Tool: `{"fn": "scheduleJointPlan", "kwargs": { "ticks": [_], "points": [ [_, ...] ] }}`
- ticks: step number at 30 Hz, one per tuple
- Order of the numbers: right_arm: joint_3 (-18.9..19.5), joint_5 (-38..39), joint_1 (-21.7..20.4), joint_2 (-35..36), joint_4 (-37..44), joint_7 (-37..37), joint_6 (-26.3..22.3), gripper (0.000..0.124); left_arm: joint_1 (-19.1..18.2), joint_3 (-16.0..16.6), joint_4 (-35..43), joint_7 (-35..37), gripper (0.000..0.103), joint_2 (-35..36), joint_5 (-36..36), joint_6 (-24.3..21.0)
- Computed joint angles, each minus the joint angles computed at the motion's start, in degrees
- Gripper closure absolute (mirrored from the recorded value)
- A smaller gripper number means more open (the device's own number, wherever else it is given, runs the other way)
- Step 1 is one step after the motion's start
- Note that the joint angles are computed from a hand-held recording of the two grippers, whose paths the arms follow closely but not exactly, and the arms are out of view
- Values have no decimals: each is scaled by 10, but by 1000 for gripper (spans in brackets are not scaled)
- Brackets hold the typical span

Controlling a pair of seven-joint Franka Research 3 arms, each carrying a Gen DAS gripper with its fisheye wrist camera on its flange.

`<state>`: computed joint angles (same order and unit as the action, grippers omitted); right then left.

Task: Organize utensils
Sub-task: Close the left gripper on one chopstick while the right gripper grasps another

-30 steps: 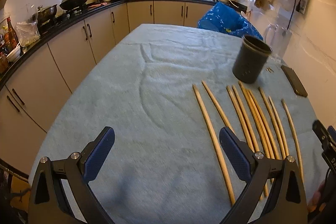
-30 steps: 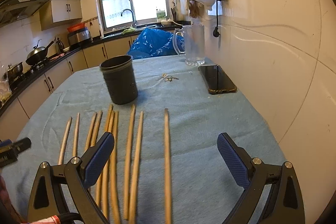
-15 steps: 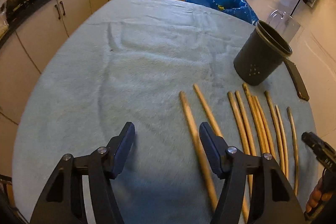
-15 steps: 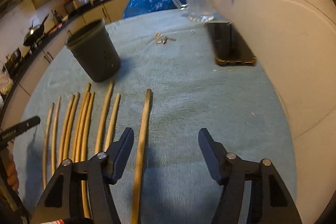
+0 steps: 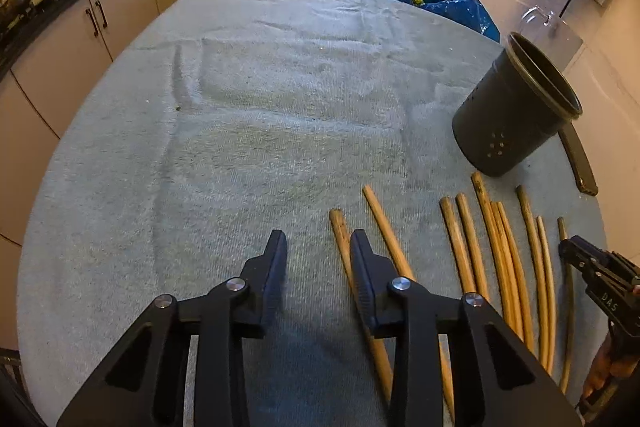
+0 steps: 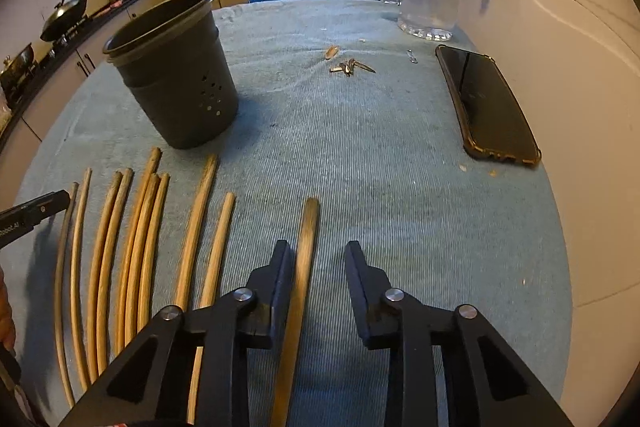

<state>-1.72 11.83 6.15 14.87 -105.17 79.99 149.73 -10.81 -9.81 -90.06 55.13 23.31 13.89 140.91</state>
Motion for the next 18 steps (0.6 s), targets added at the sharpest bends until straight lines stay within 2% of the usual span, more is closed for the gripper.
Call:
{"fn": "scheduleJointPlan", "kwargs": {
  "ticks": [3,9,12,13,14,16,18],
  "points": [
    [-6,-14,3,13,27,17,-36,94,-2,-1,34,11,71,18,-2,-33],
    [-17,-65,15,58,112,66,-117,94,-31,9,112,36,71,62,40,-105],
    [-18,-81,19,89,169,80,-161,93,-38,15,111,31,73,64,57,-96],
    [-17,-81,18,96,181,81,-168,95,-39,15,106,28,77,62,58,-88],
    [-16,-80,17,101,187,80,-168,98,-38,16,97,24,91,58,62,-77],
    [-16,-85,19,98,177,78,-148,115,-29,10,80,25,96,47,48,-63],
    [-11,-76,14,89,154,63,-115,116,-19,2,51,28,96,27,30,-40]
  ]
}}
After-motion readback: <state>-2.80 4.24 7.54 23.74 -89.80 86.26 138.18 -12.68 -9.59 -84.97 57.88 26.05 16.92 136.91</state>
